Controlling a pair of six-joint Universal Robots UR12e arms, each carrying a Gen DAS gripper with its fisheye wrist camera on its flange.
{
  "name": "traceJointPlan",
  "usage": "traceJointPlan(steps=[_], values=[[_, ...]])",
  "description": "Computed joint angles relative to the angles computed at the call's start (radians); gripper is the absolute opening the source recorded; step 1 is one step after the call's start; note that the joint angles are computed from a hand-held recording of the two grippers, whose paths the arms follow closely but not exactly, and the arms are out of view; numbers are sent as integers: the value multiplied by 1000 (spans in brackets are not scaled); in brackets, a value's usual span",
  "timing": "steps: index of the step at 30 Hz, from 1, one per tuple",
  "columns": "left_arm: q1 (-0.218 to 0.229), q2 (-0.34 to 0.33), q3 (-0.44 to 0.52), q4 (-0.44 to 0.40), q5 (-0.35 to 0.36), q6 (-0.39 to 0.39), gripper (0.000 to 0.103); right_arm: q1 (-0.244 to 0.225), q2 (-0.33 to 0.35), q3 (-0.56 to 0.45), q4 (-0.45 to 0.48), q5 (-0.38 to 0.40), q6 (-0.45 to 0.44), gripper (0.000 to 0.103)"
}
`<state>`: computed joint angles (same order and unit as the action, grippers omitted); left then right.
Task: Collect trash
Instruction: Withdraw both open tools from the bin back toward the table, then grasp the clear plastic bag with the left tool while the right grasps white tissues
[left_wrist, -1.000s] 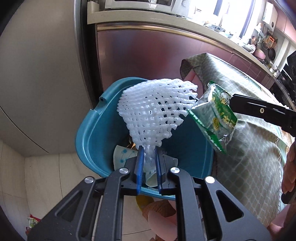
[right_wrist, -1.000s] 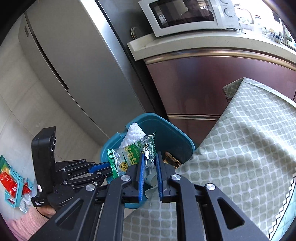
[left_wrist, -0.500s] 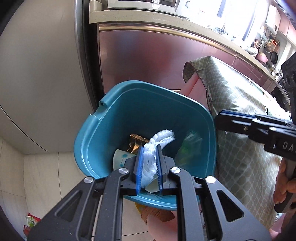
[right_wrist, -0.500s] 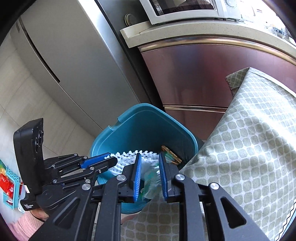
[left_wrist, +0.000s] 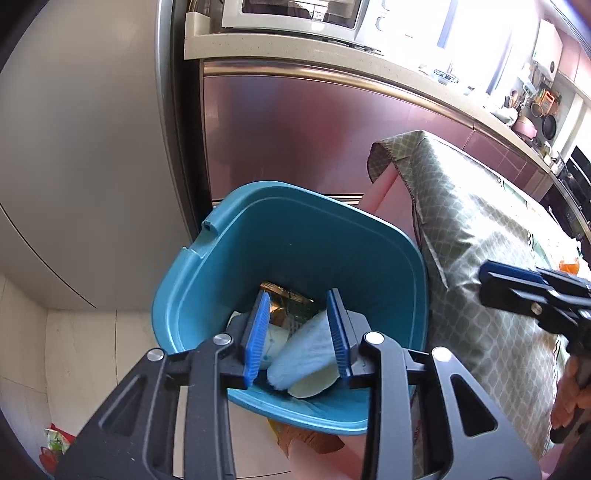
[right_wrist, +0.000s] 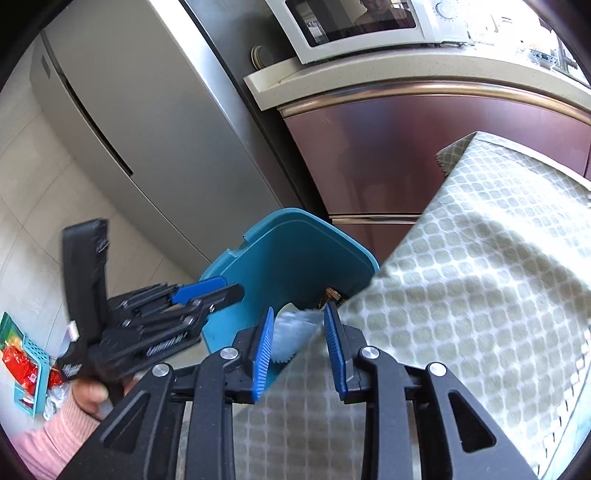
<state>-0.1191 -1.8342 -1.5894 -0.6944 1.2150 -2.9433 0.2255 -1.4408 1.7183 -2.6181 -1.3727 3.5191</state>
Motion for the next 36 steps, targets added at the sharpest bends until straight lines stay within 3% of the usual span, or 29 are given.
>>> traceJointPlan(steps=[9, 18, 28, 36], values=[[-3, 36, -31, 56, -82, 10, 32, -5, -106, 105, -93, -40, 6, 37], [-43, 84, -58, 92, -233, 98, 35, -27, -277, 262, -139, -194, 93, 40], [-156, 78, -26, 23, -288, 211, 36, -107, -488, 422, -85, -397, 253, 44], [-262, 16, 59, -34, -252, 258, 36, -198, -571, 470, -52, -511, 254, 51]])
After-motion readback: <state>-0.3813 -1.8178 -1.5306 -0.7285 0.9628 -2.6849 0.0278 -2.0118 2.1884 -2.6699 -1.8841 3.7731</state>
